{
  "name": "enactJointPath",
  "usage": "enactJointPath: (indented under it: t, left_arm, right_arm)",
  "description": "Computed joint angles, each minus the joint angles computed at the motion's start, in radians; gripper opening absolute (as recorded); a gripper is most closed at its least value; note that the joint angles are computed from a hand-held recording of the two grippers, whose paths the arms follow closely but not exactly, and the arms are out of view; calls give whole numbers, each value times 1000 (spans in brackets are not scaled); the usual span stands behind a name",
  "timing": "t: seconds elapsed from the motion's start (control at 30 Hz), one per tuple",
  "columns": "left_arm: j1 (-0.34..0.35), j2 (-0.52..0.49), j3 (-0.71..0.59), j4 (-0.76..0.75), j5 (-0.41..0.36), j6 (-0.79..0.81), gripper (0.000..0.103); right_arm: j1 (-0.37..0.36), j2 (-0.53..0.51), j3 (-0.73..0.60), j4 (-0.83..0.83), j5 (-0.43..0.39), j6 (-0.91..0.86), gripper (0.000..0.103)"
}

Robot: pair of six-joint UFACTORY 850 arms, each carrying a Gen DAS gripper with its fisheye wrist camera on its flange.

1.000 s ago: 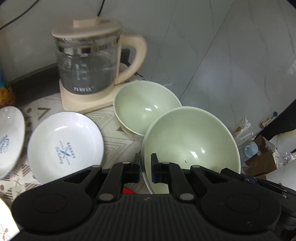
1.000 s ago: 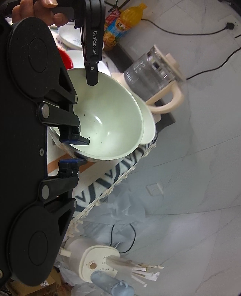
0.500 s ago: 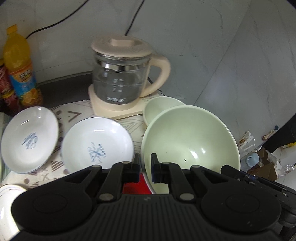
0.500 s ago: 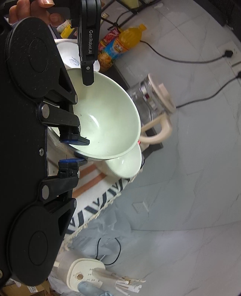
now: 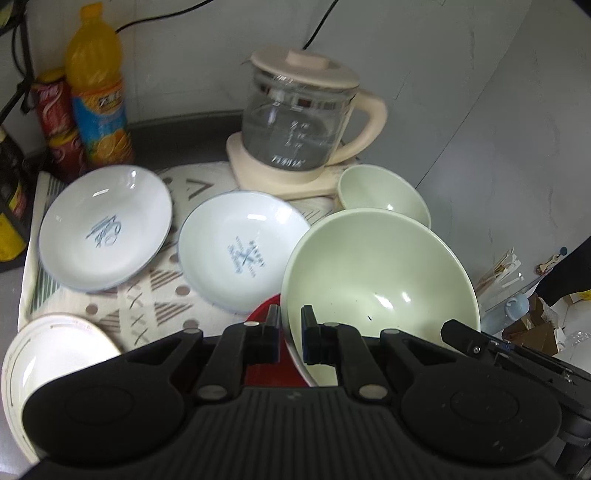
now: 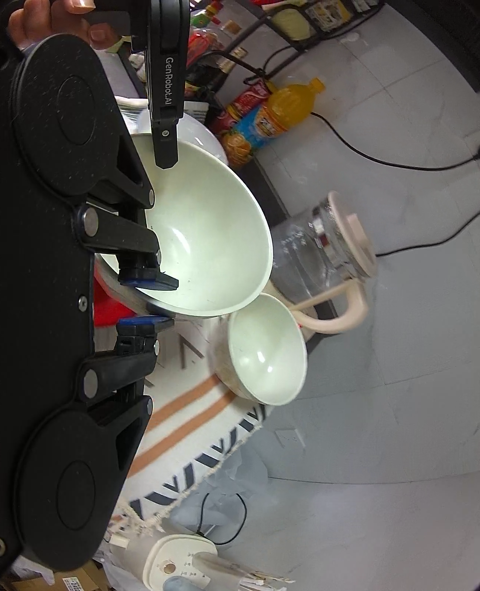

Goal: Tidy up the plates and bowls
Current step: 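Lower the green bowl into the red bowl and open the right tool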

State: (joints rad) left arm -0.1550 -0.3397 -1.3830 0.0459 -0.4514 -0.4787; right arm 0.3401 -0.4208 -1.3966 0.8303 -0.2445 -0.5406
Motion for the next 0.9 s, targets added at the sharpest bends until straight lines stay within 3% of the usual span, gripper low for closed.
enactJointPath:
  t: [0.9]
  left_arm:
    - [19, -44, 29, -92, -89, 71, 10]
  right_arm:
    - [51, -55, -2, -377, -44, 381, 15]
